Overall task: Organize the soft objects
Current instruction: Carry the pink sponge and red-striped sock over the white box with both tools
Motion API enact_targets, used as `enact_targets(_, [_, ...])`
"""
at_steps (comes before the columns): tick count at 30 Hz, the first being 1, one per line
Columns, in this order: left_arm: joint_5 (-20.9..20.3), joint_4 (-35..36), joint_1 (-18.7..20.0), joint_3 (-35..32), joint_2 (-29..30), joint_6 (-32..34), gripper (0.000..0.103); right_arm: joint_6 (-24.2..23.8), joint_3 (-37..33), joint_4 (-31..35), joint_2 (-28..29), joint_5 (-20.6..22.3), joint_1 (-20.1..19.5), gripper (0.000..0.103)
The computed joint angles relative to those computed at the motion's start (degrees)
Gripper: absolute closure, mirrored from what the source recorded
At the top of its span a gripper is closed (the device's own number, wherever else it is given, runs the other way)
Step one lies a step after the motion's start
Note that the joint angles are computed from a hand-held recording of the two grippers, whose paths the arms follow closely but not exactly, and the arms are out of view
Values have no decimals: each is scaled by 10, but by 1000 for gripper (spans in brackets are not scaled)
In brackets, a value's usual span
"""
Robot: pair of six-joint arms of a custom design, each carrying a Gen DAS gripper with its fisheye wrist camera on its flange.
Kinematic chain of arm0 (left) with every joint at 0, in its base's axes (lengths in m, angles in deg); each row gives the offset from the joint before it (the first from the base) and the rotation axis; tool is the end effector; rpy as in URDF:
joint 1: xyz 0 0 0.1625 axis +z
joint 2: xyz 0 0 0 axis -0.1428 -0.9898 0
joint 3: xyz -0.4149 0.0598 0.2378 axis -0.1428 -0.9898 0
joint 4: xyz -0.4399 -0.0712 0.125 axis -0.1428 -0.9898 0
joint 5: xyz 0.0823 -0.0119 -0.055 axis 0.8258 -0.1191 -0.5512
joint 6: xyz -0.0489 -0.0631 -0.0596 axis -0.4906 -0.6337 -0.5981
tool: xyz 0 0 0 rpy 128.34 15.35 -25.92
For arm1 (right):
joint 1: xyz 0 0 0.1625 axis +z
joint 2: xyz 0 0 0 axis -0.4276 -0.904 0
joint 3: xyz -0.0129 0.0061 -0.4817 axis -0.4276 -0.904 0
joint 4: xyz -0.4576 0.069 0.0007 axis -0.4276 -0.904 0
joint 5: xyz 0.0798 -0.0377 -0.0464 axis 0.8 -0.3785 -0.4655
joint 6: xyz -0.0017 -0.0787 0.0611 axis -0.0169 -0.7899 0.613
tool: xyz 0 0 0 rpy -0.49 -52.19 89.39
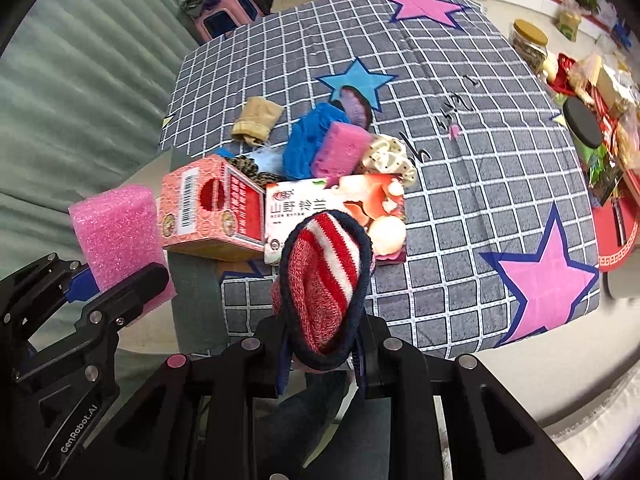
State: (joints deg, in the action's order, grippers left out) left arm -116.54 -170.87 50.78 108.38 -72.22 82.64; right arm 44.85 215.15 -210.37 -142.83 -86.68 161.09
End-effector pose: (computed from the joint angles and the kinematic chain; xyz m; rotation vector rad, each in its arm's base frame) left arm -0.1798 -0.3909 0.3719 1.5087 2.3120 0.1523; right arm 0.4011 -0.2947 0.0350 -0.6605 -2.4406 0.6945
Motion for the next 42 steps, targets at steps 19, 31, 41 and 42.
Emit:
enact_targets(19, [59, -5, 68, -24, -8, -64, 81, -55, -64, 59, 37, 8, 3, 77])
enact_targets(31, [127, -8, 119, -40, -1, -101, 81, -195, -135, 64, 91, 23, -7, 77])
enact_targets(41, [157, -22, 144, -45, 6, -111, 81, -284, -190, 69, 126, 29, -16, 77])
enact_targets(42, [160, -23, 146, -45, 6, -114, 81, -291, -195, 70, 129, 30, -17, 77])
